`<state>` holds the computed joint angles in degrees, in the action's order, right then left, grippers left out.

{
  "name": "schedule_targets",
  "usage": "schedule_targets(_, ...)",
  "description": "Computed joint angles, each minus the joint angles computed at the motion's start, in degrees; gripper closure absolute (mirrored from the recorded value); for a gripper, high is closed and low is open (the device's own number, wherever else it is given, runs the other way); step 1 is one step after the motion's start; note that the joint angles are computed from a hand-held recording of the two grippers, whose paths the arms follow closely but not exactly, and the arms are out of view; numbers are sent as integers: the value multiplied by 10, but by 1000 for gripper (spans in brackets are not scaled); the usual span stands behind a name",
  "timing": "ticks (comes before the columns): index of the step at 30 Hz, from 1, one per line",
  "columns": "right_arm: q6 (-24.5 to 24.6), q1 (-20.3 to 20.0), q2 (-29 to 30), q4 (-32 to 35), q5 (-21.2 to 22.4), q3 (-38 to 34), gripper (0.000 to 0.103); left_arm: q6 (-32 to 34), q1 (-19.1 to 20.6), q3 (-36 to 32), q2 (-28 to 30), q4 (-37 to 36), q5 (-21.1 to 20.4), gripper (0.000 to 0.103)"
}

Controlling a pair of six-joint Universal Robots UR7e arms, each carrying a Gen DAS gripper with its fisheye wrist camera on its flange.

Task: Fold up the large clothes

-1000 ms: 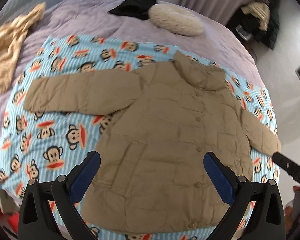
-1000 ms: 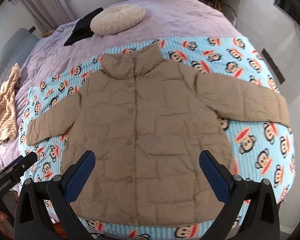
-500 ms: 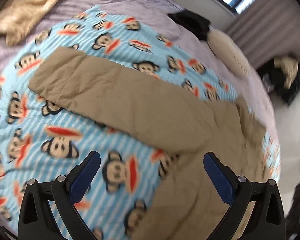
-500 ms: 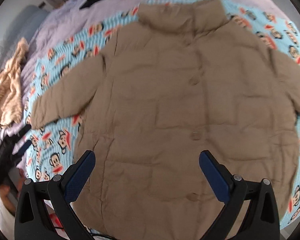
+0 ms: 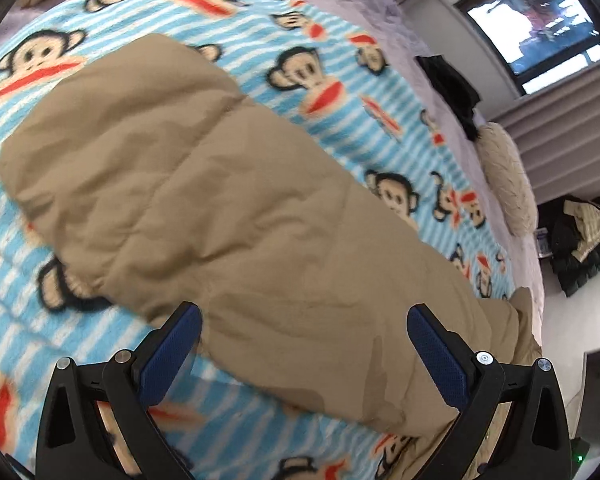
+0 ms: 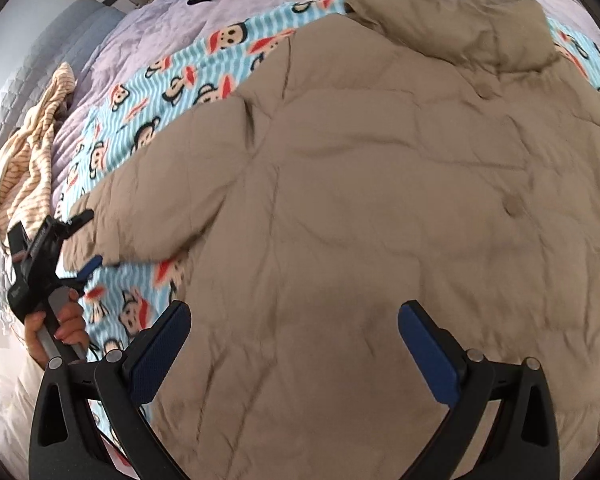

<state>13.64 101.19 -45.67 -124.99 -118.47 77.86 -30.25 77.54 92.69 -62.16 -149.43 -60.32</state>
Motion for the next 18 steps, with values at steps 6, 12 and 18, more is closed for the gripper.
schedule_targets(6, -9, -1, 19, -11, 11, -20, 0, 7, -9, 56, -26, -6, 18, 0)
schedule_targets(12, -28, -4, 46, -9, 11, -51, 0, 13, 11, -2, 23, -70, 12, 0)
schedule_targets(18, -67, -4, 88, -54, 30, -99, 39, -20, 21, -65, 52, -13, 39, 80)
